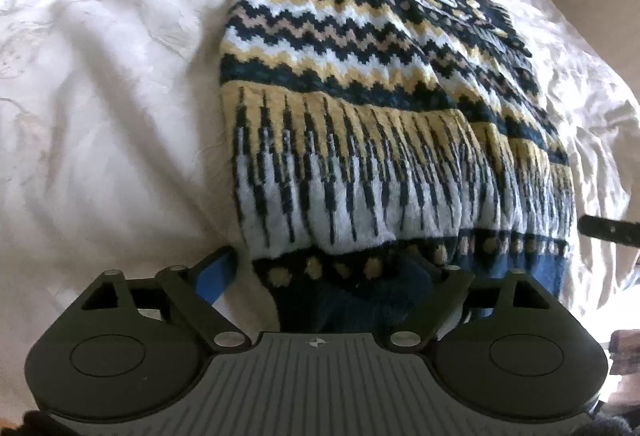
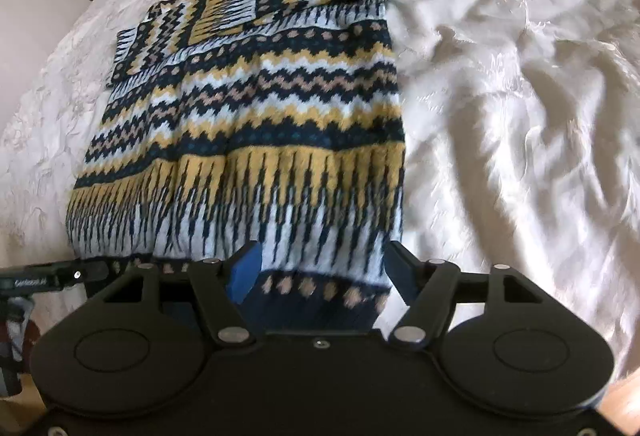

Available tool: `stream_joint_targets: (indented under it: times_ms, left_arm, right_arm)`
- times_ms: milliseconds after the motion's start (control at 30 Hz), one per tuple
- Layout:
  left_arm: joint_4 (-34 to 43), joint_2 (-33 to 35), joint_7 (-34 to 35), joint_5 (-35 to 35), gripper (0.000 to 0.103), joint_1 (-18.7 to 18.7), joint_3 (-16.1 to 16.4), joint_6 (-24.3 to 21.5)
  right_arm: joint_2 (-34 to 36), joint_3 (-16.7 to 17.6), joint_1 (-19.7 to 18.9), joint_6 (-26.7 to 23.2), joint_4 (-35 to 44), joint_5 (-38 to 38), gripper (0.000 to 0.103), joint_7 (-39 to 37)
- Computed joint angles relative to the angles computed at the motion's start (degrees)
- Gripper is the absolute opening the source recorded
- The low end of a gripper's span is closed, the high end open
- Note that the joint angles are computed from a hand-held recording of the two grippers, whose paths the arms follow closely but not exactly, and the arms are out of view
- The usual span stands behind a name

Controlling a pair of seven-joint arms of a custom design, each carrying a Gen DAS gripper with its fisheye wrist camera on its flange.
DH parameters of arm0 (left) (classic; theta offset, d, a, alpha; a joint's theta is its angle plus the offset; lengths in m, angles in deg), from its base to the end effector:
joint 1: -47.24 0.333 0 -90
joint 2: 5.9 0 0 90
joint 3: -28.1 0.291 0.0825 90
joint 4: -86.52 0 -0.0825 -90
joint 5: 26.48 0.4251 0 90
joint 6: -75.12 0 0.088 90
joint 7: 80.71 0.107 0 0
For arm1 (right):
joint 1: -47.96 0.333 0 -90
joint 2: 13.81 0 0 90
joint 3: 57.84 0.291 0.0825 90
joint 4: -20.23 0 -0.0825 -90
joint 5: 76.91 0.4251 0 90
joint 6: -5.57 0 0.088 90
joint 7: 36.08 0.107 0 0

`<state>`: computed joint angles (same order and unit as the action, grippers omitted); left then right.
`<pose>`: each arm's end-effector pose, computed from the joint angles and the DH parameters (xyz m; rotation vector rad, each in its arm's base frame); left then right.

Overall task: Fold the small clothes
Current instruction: 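Grasp the sweater hem with both grippers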

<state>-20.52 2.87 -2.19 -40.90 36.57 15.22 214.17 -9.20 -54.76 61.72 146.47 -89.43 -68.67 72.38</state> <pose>0.6134 -0.2627 0.4362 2.0985 -2.1940 0.7223 0.6259 0.1886 0.4608 -1.7724 1.9984 -0.1460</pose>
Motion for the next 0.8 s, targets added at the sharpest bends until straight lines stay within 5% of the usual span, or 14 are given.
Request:
stream_joint_targets:
  times_ms: [300,600,800]
  left_arm:
    - [-0.36,0.72,0.76,1.20,0.102,-0.62,-0.28,1.66]
    - [-0.45,1.04,-8.57,11.97,0.102,-3.13,0.47,2.64]
    - [-0.42,1.07,-8.62,12.60,0.102,-2.92,0.16,2.60]
  right_arm:
    - [-1.39,0.52,1.50,1.19,-2.87,-4.70,0.079,3.90]
    - [-2.88,0.20,1.13,3.11,-5.80,-4.09,0.092,6.64]
    - [-2.42,0.13,0.63,3.68,-6.36,-1.04,0.092,4.72]
